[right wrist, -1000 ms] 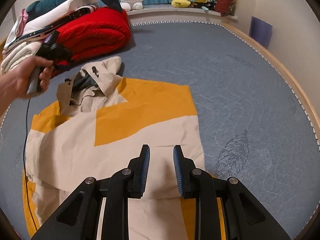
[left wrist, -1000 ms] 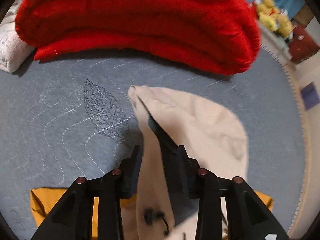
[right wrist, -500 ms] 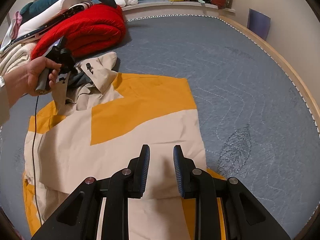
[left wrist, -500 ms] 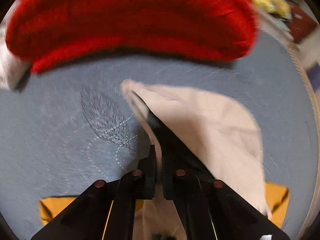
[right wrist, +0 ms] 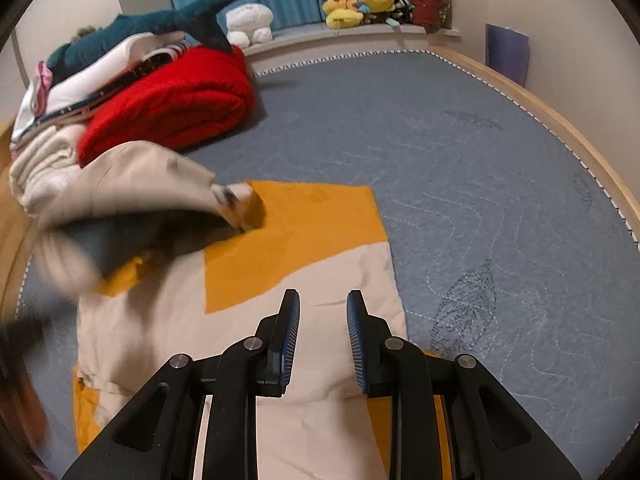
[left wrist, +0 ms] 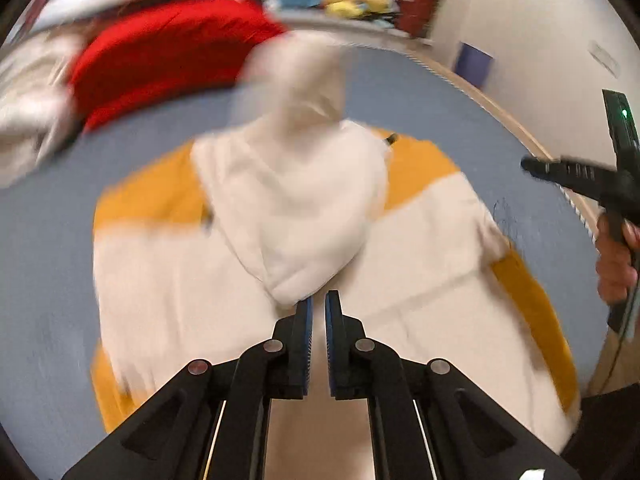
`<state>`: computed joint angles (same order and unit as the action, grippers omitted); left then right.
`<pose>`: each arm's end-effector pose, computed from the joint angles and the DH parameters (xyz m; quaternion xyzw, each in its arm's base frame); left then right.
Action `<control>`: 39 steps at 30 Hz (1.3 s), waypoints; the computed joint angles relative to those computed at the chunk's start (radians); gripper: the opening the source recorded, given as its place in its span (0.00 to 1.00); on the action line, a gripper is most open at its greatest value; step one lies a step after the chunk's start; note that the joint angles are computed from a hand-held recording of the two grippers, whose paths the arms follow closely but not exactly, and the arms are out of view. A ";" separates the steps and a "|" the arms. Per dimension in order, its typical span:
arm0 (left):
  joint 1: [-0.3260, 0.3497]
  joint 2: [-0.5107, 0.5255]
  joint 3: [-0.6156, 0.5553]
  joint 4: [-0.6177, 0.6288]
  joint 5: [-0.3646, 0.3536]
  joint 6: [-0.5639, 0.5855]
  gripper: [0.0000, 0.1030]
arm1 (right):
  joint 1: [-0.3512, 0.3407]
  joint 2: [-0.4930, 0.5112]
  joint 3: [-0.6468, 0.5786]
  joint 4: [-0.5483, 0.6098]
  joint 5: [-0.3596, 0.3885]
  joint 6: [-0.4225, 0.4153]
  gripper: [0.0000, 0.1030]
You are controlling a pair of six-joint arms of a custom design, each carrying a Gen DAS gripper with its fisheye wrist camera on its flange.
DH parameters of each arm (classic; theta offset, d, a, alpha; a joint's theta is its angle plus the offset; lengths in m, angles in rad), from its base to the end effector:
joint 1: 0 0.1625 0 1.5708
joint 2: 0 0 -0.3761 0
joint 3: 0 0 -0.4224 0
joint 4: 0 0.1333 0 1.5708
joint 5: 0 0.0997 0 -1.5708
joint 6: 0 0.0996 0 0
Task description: Fold large clothes
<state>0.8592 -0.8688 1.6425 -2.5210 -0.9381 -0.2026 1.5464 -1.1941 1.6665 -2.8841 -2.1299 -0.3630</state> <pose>-0.2837 -0.6233 0.0929 0.2118 0.9231 -0.2119 0.2411 0.0647 -0.6457 0.3380 0.0368 -0.8839 0.3365 0.3227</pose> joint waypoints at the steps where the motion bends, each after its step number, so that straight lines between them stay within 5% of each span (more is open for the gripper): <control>1: -0.005 -0.035 0.051 -0.037 0.009 -0.055 0.07 | 0.000 -0.004 0.005 -0.002 0.010 0.006 0.25; 4: 0.004 -0.111 0.144 -0.195 0.009 -0.213 0.15 | -0.003 -0.017 0.018 0.022 0.049 0.038 0.26; 7: 0.035 -0.086 0.112 -0.238 -0.017 -0.302 0.24 | -0.017 -0.028 0.024 0.071 0.111 0.077 0.26; 14: 0.143 0.035 -0.023 -0.084 -0.254 -0.495 0.30 | -0.069 -0.027 0.007 0.247 0.275 0.179 0.33; 24: 0.198 0.026 0.004 -0.108 -0.366 -0.619 0.31 | -0.092 0.045 -0.029 0.365 0.425 0.245 0.42; 27: 0.201 0.022 0.015 -0.126 -0.370 -0.628 0.27 | -0.088 0.076 -0.046 0.390 0.418 0.254 0.42; 29: 0.196 0.020 0.015 -0.132 -0.363 -0.616 0.10 | -0.087 0.095 -0.055 0.402 0.413 0.265 0.42; 34: 0.170 0.019 -0.005 -0.151 -0.348 -0.532 0.04 | -0.084 0.119 -0.055 0.379 0.415 0.264 0.42; 35: 0.157 0.017 -0.011 -0.158 -0.331 -0.502 0.04 | -0.083 0.121 -0.054 0.369 0.415 0.259 0.41; 37: 0.132 0.008 -0.010 -0.184 -0.289 -0.442 0.03 | -0.083 0.121 -0.050 0.348 0.448 0.225 0.12; 39: 0.108 -0.003 0.006 -0.246 -0.242 -0.372 0.03 | -0.083 0.109 -0.037 0.316 0.466 0.203 0.07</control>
<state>0.9668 -0.8722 1.6488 -2.7673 -1.1803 -0.5748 1.4632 -1.0849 1.6299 -2.5685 -1.6635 -0.1596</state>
